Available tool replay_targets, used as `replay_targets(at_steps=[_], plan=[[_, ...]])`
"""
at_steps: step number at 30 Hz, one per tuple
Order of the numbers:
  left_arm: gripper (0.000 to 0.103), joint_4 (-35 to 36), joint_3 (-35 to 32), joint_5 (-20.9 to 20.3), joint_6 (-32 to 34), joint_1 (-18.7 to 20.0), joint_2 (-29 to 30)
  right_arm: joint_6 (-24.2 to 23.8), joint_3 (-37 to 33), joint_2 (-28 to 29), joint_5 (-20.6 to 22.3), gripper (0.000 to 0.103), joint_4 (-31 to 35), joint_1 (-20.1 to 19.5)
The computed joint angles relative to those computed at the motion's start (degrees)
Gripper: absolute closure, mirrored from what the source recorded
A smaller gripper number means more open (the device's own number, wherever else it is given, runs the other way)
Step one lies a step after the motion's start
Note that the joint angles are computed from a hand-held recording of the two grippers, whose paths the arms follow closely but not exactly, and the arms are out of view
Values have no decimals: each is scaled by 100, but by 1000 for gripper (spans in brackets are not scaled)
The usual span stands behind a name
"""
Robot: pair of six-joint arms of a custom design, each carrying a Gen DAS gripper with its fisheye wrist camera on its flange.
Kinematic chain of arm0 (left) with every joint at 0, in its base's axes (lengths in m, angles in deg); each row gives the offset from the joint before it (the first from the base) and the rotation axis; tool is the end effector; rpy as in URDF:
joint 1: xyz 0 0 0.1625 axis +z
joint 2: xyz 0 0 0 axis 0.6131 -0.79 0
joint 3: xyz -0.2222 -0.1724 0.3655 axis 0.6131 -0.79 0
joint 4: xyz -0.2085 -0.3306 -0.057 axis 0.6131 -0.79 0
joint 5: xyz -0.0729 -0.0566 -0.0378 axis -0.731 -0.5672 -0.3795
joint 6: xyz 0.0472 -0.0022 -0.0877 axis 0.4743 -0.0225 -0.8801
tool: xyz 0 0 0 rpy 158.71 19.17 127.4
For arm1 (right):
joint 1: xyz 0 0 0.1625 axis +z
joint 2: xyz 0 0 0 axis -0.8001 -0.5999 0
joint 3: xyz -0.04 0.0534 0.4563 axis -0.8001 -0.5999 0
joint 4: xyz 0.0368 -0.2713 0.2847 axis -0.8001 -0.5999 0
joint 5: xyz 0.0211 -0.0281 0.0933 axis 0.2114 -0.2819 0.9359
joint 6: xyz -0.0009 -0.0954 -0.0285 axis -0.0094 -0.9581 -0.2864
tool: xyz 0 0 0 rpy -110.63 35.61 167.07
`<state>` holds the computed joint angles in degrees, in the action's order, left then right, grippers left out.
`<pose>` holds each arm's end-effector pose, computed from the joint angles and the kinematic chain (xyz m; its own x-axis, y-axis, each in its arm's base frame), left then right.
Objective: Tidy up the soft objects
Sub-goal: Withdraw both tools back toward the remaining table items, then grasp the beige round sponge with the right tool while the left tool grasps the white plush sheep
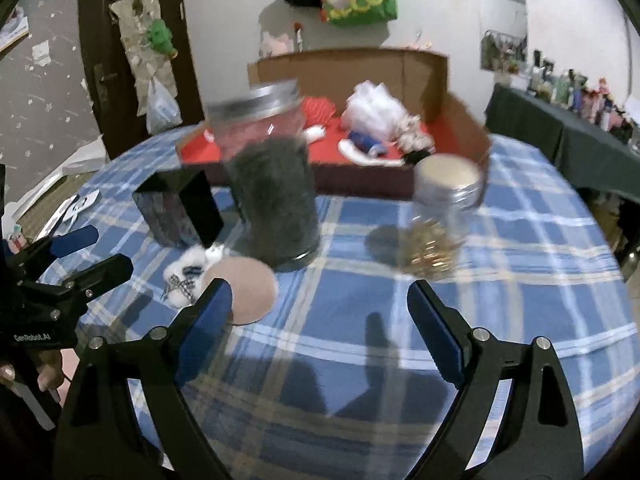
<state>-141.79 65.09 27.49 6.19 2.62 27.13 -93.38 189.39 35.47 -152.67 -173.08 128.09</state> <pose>-0.2226 -0.4580 -0.0218 -0.7106 0.3159 -0.6287 0.6691 0.5798 -0.4649 0.0049 -0.4401 0.1593 -0.7616 -0.0720 0.6441 -0.5395 0.6210 -0.5686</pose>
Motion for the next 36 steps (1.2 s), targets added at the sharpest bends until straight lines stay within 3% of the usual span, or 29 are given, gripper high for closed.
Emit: replay_targets(at_steps=[9, 15, 23, 25, 30, 36], plan=[[0, -60, 50, 119, 11, 172, -83, 111, -428, -11, -13, 13, 1207, 181], [0, 84, -17, 48, 36, 177, -97, 133, -718, 101, -619, 13, 1651, 373], [0, 480, -171, -395, 104, 163, -67, -39, -355, -45, -853, 13, 788, -12], [0, 611, -239, -482, 114, 139, -38, -142, -225, -110, -808, 13, 568, -159], [0, 899, -407, -641, 197, 79, 28, -165, 12, -467, -335, 13, 802, -424], [0, 1422, -637, -765, 324, 122, 24, -238, -128, -754, -44, 13, 1615, -406]])
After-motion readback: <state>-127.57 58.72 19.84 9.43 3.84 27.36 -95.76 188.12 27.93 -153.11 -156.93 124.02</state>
